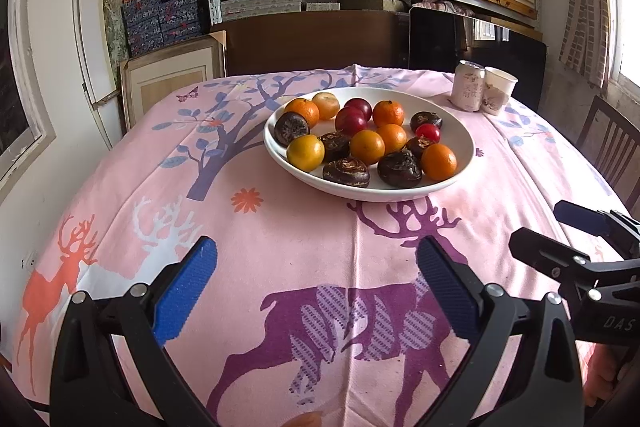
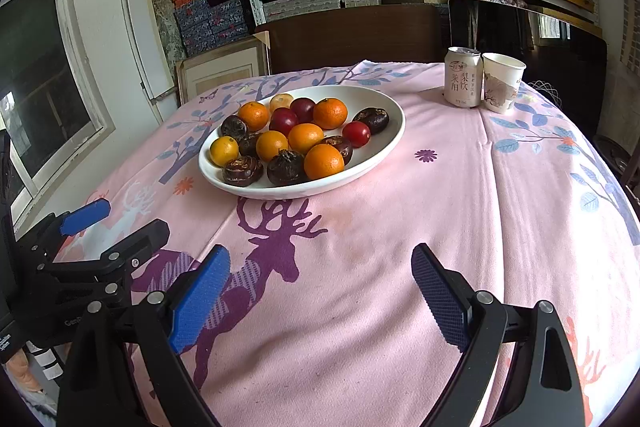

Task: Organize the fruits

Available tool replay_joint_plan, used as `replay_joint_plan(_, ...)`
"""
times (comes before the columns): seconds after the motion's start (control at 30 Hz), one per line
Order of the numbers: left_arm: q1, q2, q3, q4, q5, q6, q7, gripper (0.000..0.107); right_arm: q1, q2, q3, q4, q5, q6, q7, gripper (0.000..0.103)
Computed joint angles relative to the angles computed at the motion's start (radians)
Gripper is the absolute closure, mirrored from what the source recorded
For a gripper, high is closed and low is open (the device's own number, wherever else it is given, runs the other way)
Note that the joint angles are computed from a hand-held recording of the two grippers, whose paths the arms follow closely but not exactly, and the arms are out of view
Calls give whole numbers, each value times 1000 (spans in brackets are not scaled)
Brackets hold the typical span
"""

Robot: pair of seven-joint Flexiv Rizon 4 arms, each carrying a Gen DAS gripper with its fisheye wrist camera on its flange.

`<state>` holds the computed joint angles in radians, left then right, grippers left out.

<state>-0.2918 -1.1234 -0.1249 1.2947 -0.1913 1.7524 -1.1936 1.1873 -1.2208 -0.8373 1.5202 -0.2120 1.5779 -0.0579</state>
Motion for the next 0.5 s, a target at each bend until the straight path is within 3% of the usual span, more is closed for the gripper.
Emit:
replay_joint_plan(0.23, 28, 2, -44, 17, 31, 33, 16, 8, -3, 0, 3, -2, -1, 0, -3, 10)
replay_joint_plan(0.5, -9, -1, 9, 14, 2, 61, 1, 9, -3, 0, 3, -2, -1, -1, -2, 10)
